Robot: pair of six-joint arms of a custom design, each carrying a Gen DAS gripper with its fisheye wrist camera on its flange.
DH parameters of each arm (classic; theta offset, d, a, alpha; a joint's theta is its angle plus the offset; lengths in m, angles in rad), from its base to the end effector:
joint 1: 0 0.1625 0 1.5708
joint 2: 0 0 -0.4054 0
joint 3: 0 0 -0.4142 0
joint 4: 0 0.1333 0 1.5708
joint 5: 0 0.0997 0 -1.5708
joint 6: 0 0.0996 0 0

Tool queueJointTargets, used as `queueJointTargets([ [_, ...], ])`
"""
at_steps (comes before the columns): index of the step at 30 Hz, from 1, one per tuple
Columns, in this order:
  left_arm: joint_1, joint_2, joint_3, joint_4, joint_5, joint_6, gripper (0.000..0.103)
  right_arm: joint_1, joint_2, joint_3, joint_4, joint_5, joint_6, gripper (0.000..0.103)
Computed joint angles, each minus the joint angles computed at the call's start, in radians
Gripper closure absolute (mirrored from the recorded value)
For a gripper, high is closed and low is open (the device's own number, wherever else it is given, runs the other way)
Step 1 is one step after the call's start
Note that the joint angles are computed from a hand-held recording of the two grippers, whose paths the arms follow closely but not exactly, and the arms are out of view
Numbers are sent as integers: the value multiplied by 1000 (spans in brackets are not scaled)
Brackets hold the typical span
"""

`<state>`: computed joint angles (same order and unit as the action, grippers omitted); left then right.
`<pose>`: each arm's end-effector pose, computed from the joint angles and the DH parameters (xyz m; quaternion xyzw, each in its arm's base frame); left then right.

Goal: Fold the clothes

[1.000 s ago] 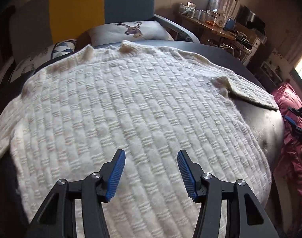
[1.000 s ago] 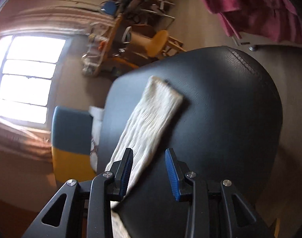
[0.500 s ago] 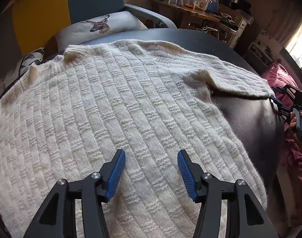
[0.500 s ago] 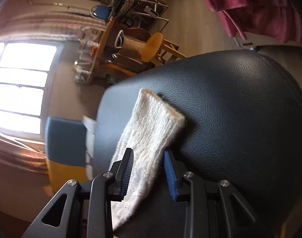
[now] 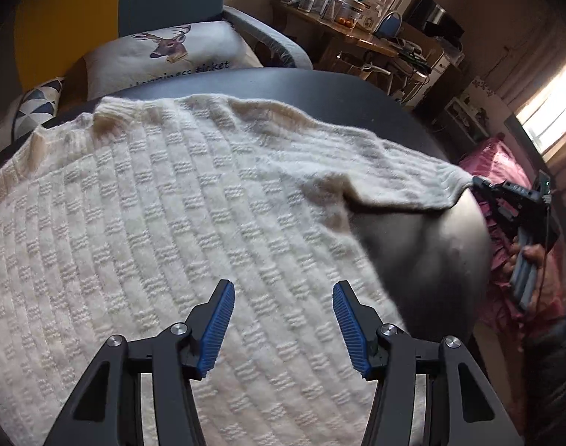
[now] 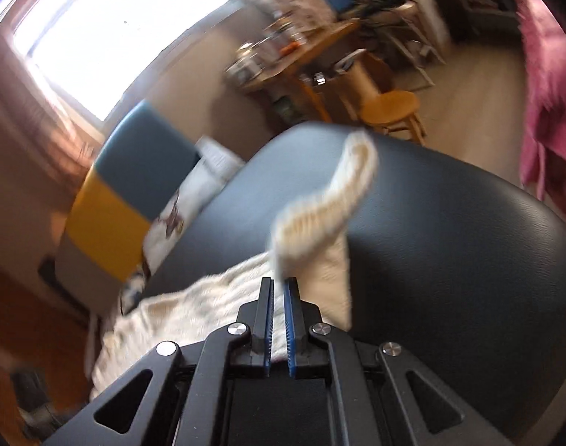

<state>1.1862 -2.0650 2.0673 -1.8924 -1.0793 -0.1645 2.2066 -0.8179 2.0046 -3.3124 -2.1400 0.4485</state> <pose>0.0380 -0.3866 0.4664 0.0667 0.9561 -0.2135 0.1894 0.3974 -0.4044 0.0555 0.0098 -0.9262 0.3645 0.0957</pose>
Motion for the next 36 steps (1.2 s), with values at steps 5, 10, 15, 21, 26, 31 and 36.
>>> queueJointTargets([
  [5,7,185,-132,-30,-280,-62,46,17,42,-23,53,-13,-14,99],
  [10,-53,365,-204,-96,-290,-113,46,-46,-55,132,-97,35,209,74],
  [15,-120,463,-221,-107,-232,-79,46,-115,-180,264,-120,43,391,67],
  [21,-143,564,-237,-96,-219,-48,46,-225,-137,251,-278,178,376,59],
  [26,-128,556,-205,-90,-239,-74,46,-218,-65,151,-272,140,321,91],
  [31,-102,535,-205,-72,-224,-93,46,-98,13,-15,-110,10,-38,96],
  [36,-45,563,-294,-46,-350,-120,44,-2,103,-155,97,-73,-310,96],
])
